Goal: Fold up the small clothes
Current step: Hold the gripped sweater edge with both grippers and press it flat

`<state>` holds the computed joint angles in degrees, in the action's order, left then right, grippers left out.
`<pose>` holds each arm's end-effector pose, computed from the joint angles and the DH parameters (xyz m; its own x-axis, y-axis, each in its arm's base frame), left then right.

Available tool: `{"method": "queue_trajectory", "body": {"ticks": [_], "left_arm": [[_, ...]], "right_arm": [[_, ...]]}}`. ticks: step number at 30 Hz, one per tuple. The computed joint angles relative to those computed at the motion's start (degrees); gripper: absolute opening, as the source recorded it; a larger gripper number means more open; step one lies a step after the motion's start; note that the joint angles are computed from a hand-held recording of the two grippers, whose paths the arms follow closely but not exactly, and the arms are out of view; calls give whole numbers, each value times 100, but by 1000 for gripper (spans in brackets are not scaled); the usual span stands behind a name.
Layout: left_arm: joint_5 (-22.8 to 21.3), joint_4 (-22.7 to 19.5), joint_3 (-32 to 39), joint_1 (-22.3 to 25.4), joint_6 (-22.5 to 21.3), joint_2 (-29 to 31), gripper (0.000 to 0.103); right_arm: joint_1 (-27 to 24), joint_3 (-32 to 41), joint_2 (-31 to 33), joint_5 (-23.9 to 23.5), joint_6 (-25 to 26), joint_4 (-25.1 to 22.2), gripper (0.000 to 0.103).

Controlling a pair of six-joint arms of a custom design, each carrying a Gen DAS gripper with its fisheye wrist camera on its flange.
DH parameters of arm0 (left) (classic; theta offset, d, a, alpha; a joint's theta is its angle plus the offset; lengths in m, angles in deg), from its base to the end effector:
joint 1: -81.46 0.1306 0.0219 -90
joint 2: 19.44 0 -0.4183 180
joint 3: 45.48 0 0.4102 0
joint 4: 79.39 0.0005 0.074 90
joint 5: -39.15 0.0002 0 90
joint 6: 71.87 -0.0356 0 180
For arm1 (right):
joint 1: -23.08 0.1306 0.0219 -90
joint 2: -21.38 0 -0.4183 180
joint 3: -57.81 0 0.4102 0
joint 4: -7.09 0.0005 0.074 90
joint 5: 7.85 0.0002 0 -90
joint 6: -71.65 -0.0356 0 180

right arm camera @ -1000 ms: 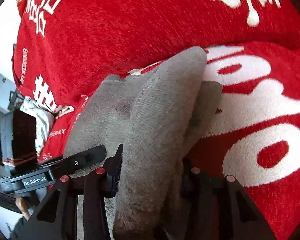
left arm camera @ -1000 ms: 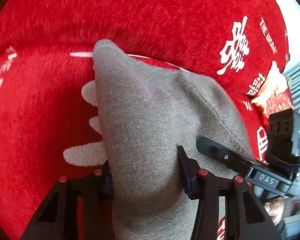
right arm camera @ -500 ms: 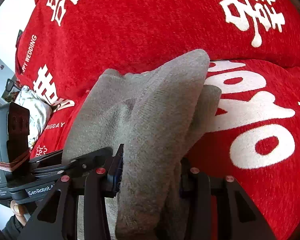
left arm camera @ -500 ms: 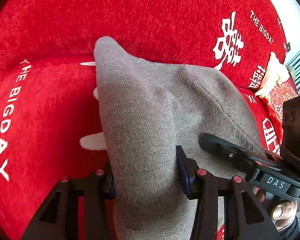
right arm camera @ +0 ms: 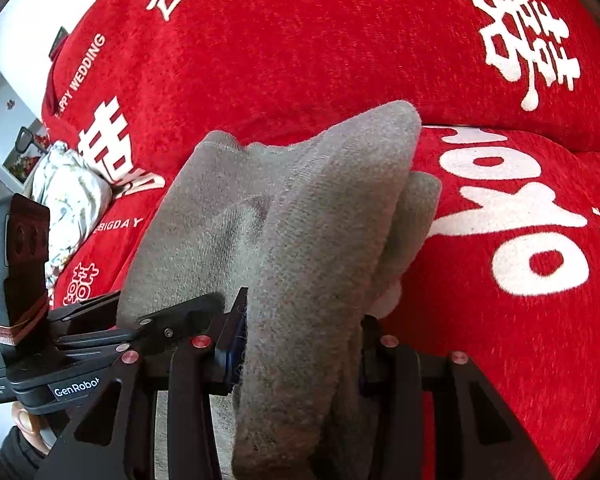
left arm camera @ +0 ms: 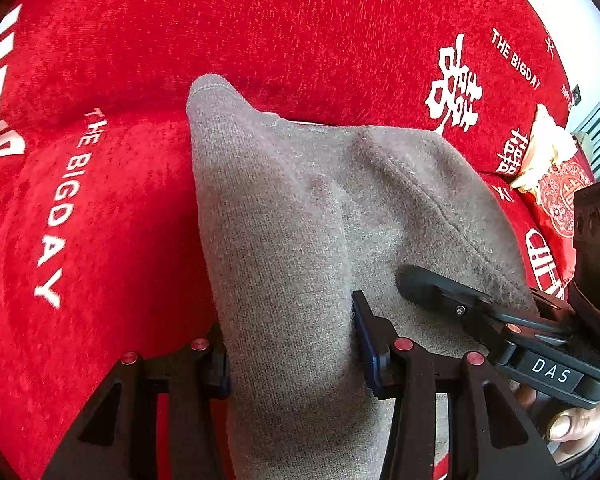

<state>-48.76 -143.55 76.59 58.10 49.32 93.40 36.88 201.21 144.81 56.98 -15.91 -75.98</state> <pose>0.5978 -0.2602 0.4921 -0.8579 -0.1932 -0.4761 -0.0337 0.9458 -0.3231 0.6625 0.1778 0.5250 -0.8481 -0.2480 -0.4682 -0.4393 0.8232 0.3597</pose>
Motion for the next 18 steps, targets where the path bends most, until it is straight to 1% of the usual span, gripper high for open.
{"method": "queue_trajectory", "body": {"ticks": [8, 18], "left_arm": [[-218, 85, -507, -73, -30, -418, 49], [-437, 236, -1112, -160, 8, -867, 49]], "right_arm": [[133, -712, -494, 53, -51, 307, 45], [285, -1360, -936, 133, -24, 592, 45]]}}
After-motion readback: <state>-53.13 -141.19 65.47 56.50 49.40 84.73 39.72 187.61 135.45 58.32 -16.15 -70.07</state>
